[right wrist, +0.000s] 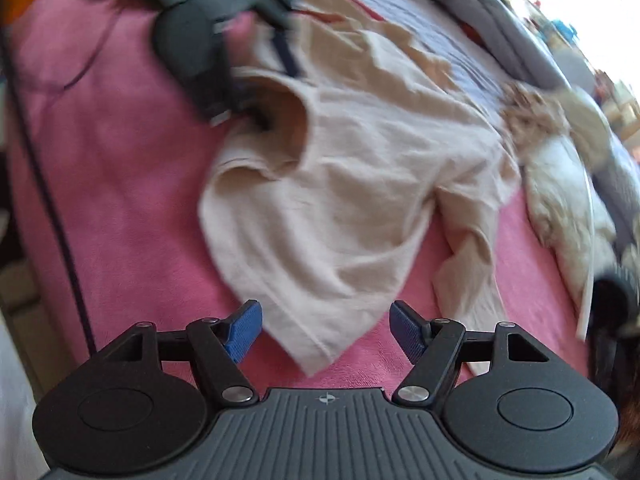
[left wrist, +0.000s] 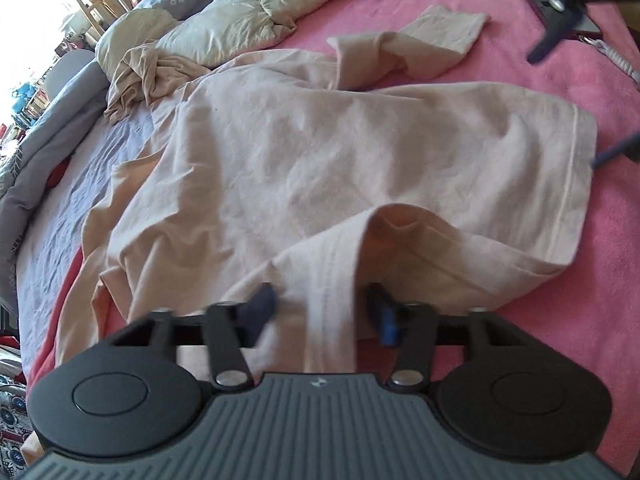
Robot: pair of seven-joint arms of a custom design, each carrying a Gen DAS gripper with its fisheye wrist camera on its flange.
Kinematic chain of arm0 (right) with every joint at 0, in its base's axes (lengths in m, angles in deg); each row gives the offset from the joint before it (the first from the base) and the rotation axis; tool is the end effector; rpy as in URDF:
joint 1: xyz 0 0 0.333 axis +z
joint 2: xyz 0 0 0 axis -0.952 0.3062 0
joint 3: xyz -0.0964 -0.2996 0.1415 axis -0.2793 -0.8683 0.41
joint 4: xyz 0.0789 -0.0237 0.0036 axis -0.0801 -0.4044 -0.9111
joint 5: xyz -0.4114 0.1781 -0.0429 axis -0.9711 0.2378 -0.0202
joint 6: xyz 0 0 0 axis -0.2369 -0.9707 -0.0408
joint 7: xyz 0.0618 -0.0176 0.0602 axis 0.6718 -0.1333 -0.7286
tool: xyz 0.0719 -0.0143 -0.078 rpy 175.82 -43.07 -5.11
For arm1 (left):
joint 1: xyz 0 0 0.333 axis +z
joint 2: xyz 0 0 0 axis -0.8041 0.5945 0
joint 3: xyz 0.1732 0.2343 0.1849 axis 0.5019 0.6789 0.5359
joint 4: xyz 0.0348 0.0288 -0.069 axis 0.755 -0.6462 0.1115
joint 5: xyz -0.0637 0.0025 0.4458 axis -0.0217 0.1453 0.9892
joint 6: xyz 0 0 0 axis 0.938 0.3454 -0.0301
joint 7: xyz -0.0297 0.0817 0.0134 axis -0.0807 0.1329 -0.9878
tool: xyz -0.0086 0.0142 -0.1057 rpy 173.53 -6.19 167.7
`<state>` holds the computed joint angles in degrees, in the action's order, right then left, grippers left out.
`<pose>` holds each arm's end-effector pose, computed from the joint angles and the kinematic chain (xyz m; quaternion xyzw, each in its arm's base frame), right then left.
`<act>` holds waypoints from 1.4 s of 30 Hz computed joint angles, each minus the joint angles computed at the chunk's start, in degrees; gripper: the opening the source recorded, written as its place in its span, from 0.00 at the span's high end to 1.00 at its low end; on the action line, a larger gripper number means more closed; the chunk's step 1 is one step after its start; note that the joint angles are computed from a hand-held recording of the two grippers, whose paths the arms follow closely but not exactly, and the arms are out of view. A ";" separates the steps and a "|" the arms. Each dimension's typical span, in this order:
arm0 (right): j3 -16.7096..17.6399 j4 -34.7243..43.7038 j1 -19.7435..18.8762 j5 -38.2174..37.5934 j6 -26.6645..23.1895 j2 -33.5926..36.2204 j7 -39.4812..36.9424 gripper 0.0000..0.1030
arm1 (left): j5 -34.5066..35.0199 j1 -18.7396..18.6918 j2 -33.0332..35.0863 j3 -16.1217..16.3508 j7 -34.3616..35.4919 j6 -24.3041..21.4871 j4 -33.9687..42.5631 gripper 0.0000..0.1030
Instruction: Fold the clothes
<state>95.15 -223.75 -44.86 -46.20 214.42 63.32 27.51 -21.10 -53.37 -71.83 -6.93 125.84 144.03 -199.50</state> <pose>0.4764 0.3144 0.3834 -0.9596 -0.0009 -0.2091 0.1880 0.4708 -0.1517 0.3755 -0.4867 0.8204 -0.0908 0.2861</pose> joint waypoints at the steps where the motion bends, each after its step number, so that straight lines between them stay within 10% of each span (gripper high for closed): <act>1: -0.30 -0.60 0.87 4.13 0.73 -0.01 -6.94 0.32 | 1.37 0.86 -0.28 -0.28 -0.88 -0.84 0.39 0.86; 6: -0.16 -0.32 3.65 27.99 3.57 1.77 -39.58 0.32 | 0.73 3.20 -3.45 1.88 -4.85 -2.02 1.26 0.94; 8: 1.07 0.82 3.30 35.80 4.51 2.97 -49.23 0.62 | 0.94 5.48 -5.63 1.64 -7.71 -2.22 1.67 0.97; 9: 1.67 1.99 3.17 36.16 7.42 4.38 -48.04 0.90 | 1.37 6.65 -6.68 1.44 -8.92 -2.49 2.02 0.97; 11: 1.84 3.64 3.33 29.84 13.08 6.98 -39.02 0.93 | 0.15 7.15 -8.84 2.28 -7.69 -3.09 2.32 0.97; 15: -9.47 7.71 11.84 12.25 14.86 8.45 -13.83 0.93 | -4.86 4.90 -13.92 3.96 0.60 -6.13 1.37 0.97; 18: -11.75 9.77 11.54 5.32 3.84 4.44 -2.20 0.94 | -14.80 -0.04 -19.45 7.13 7.68 -10.25 -0.43 0.98; 22: -10.86 10.56 7.46 -3.43 -22.98 -0.86 4.43 0.94 | -32.74 -6.51 -24.33 11.08 12.46 -26.18 -2.36 0.98; 26: -8.55 11.56 4.12 -5.50 -35.98 -0.93 6.11 0.94 | -44.59 -9.39 -25.03 11.72 15.26 -38.58 -4.53 0.98; 32: -4.04 14.01 0.00 -12.00 -39.94 4.02 9.60 0.86 | -51.46 -8.18 -23.18 11.12 16.60 -46.44 -6.92 0.98; 34: -2.92 17.36 -1.70 -10.19 -45.46 6.06 9.82 0.62 | -51.76 -5.95 -24.49 11.21 14.93 -46.71 -7.46 0.97; 36: -2.27 22.96 -3.64 -7.40 -54.66 8.98 11.97 0.33 | -53.47 -3.06 -27.10 12.41 12.09 -42.99 -8.43 0.95; 38: -2.21 27.63 -5.41 -4.38 -60.53 11.37 16.52 0.28 | -54.10 -0.18 -27.73 12.75 8.88 -37.92 -8.65 0.72; 42: -2.59 28.09 -7.11 -3.84 -49.40 10.62 27.59 0.28 | -50.01 1.24 -21.25 11.17 9.61 -28.16 -6.41 0.66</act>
